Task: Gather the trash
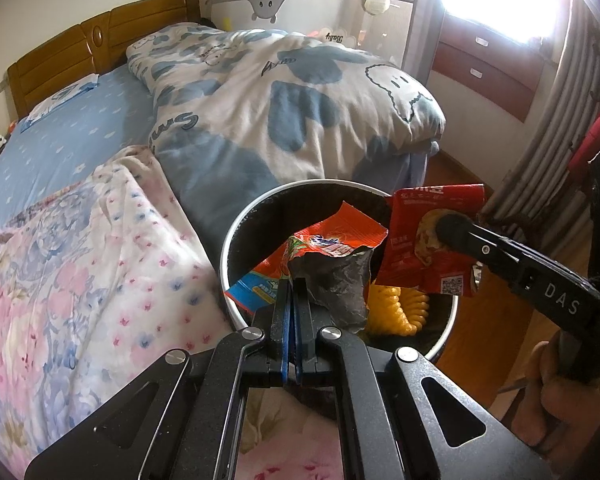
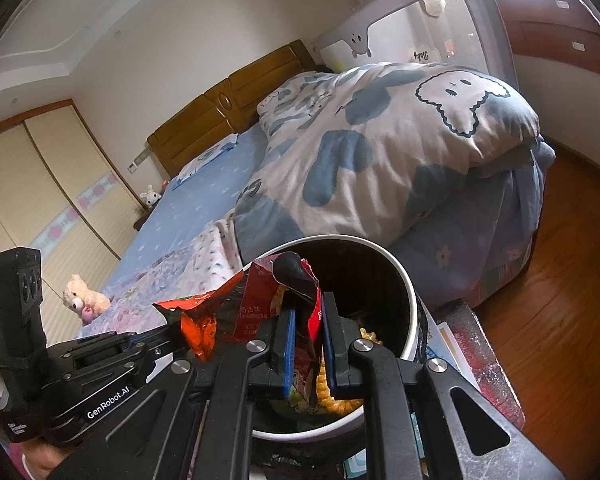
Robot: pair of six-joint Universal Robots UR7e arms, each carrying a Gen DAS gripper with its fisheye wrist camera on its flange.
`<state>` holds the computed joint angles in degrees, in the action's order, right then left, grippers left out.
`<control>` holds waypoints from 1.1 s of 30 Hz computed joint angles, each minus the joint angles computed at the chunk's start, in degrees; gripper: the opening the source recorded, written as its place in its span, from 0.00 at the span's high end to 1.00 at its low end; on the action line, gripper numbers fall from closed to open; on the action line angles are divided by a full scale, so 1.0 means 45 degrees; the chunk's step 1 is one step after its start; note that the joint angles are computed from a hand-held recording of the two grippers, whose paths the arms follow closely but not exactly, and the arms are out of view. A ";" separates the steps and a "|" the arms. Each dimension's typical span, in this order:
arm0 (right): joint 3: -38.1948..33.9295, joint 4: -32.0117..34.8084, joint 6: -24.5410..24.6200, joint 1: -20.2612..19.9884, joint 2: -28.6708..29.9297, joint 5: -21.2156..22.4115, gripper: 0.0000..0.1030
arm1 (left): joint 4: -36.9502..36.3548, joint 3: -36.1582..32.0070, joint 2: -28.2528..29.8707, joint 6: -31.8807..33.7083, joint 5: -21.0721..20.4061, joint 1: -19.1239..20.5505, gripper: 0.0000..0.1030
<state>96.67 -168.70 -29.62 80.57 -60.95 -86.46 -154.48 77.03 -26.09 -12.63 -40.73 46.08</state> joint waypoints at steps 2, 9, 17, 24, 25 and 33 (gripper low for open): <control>-0.0009 -0.0024 -0.0013 -0.0019 0.0048 -0.0001 0.89 | 0.0094 -0.0121 0.0058 -0.0018 -0.0001 0.0016 0.99; -0.0103 0.0075 -0.0015 -0.0044 0.0153 -0.0034 0.89 | 0.0135 -0.0255 0.0155 0.0060 -0.0040 0.0065 0.99; -0.0167 0.0208 0.0155 -0.0127 0.0244 -0.0050 0.89 | 0.0317 -0.0337 0.0186 0.0029 -0.0076 0.0121 0.99; -0.0265 0.0397 0.0104 -0.0103 0.0280 -0.0120 0.88 | 0.0391 -0.0311 0.0160 0.0026 -0.0013 0.0115 0.98; -0.0337 0.0467 0.0109 -0.0067 0.0323 -0.0176 0.84 | 0.0434 -0.0279 0.0123 0.0001 -0.0029 0.0126 0.97; -0.0377 0.0512 0.0310 -0.0030 0.0364 -0.0226 0.52 | 0.0137 0.0113 -0.0106 -0.0156 0.0310 0.0019 0.60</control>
